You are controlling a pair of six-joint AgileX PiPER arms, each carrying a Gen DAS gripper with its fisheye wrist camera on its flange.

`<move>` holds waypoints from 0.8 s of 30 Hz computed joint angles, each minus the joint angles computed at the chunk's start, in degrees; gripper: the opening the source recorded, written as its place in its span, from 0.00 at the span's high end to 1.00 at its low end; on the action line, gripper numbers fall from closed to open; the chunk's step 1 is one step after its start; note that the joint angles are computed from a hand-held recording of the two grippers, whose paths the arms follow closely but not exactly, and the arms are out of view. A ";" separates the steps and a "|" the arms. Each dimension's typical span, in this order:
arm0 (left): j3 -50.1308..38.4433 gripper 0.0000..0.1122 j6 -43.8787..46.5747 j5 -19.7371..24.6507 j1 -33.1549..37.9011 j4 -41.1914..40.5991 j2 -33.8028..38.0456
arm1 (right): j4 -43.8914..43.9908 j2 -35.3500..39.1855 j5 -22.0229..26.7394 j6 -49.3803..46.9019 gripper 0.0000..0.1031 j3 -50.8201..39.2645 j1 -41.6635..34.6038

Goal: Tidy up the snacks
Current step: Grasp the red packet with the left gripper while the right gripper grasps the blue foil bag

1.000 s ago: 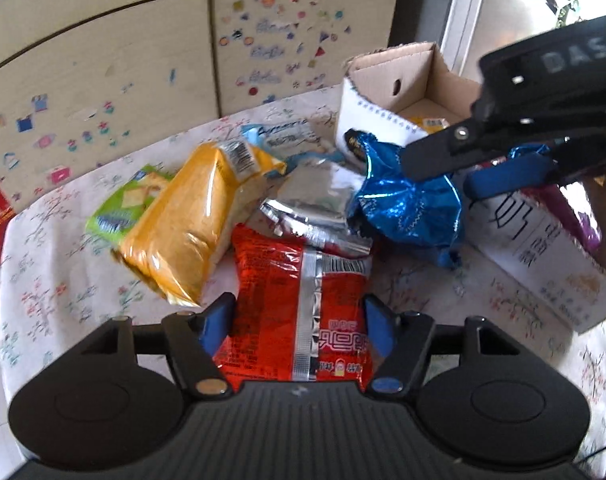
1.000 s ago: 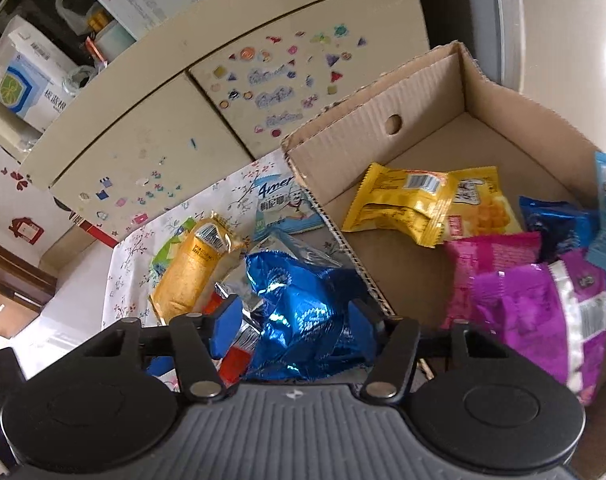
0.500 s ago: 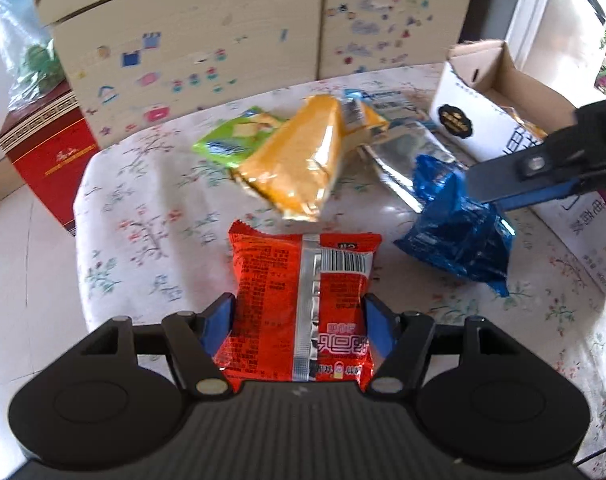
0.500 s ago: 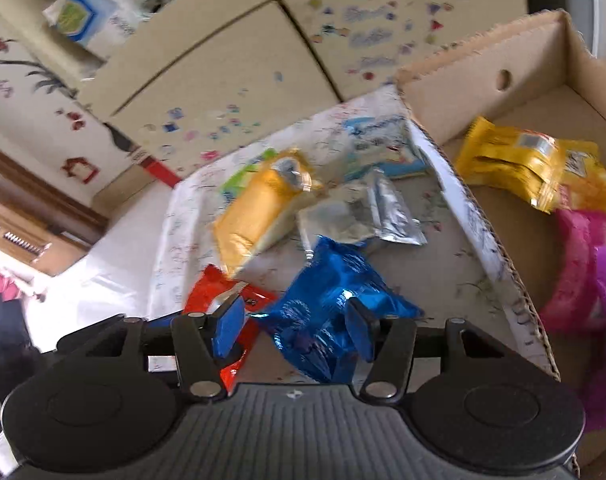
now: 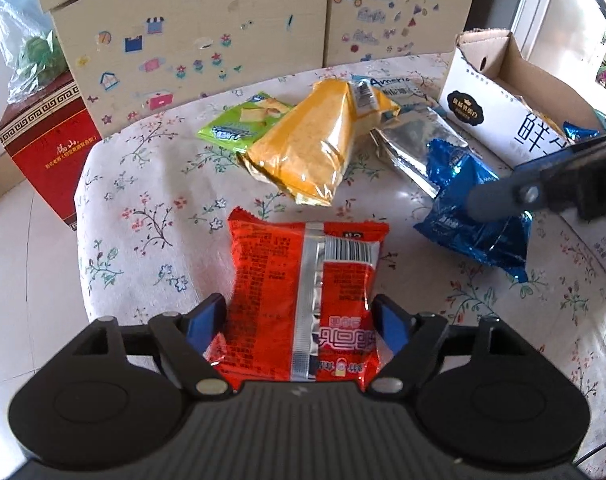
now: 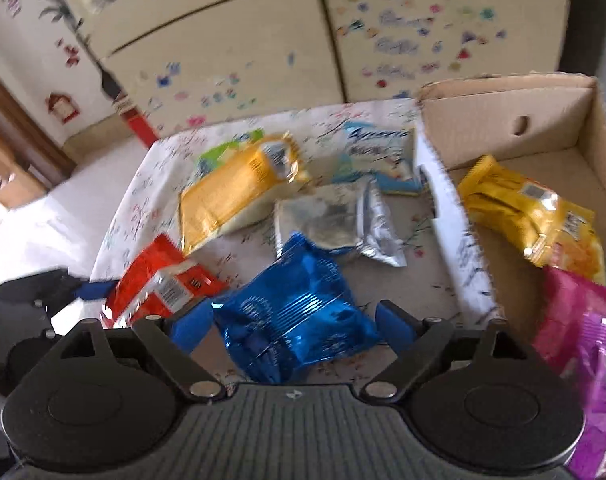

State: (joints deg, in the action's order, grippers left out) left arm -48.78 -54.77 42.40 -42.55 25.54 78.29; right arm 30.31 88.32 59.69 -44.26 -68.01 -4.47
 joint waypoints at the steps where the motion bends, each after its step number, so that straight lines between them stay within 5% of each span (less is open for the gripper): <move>1: -0.04 0.27 0.12 -0.09 -0.06 0.04 0.06 | -0.83 -0.41 -1.20 -0.81 0.10 0.76 0.75; 10: -0.29 0.12 -0.79 0.17 -1.03 2.19 1.55 | -6.06 -1.38 -9.13 -2.76 0.09 5.06 5.65; 13: 0.02 0.12 -0.79 -0.16 -0.95 2.63 1.44 | -7.45 -0.80 -10.08 -1.37 0.16 5.25 6.67; 15: 0.04 0.14 -0.79 -0.24 -1.21 3.06 1.41 | -7.96 -0.82 -10.22 -0.74 0.21 5.56 6.85; 20: -0.39 0.38 2.42 -1.95 -0.31 0.06 0.73 | -8.17 -1.71 -9.59 0.28 0.36 5.88 6.99; 24: -1.20 0.40 1.42 -0.62 -1.77 1.53 1.04 | -9.29 -2.94 -10.14 1.26 0.38 6.66 7.41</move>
